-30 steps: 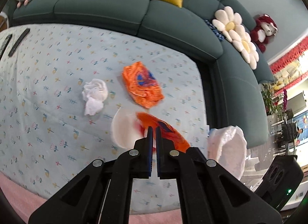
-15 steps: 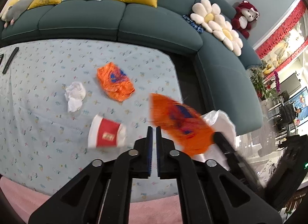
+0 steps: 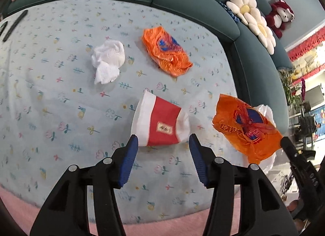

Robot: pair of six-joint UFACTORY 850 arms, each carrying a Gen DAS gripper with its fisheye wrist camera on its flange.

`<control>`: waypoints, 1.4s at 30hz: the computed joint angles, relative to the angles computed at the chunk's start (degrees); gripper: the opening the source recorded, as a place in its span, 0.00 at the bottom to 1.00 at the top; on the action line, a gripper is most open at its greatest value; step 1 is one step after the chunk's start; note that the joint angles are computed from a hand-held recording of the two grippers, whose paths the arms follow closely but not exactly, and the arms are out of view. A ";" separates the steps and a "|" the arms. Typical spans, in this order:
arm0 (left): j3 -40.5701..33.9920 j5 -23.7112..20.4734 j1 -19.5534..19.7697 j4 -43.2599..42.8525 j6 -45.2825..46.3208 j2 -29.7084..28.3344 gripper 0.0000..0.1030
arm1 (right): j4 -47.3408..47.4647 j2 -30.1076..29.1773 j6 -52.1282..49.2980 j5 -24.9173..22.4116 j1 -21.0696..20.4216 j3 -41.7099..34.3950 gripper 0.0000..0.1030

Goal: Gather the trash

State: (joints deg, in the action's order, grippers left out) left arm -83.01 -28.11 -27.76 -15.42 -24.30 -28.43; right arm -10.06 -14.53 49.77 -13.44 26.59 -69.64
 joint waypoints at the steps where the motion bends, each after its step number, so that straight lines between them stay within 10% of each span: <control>1: -0.11 0.10 -0.02 -0.10 0.44 -0.38 0.48 | 0.55 -0.31 -0.55 -0.08 0.09 -0.22 0.02; 17: -0.85 -1.72 -0.79 -5.06 6.99 -3.14 0.00 | 5.01 -4.45 -3.77 -2.53 2.40 -4.48 0.02; 26: -0.25 -0.46 -1.63 -4.03 5.78 -0.78 0.01 | 3.15 -3.06 -1.96 -2.16 2.63 -3.91 0.02; 31: 1.22 1.42 -0.24 0.87 1.28 0.94 0.46 | 1.71 -2.04 -0.76 -1.80 1.95 -3.24 0.02; 42: -4.93 -2.57 2.22 -7.90 15.08 -5.91 0.45 | 5.05 -4.02 -3.04 -2.62 1.36 -5.01 0.02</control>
State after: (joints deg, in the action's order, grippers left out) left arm -87.94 -30.67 -25.54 -23.31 -9.22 -34.33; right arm -5.01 -18.55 46.73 -16.06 27.95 -74.65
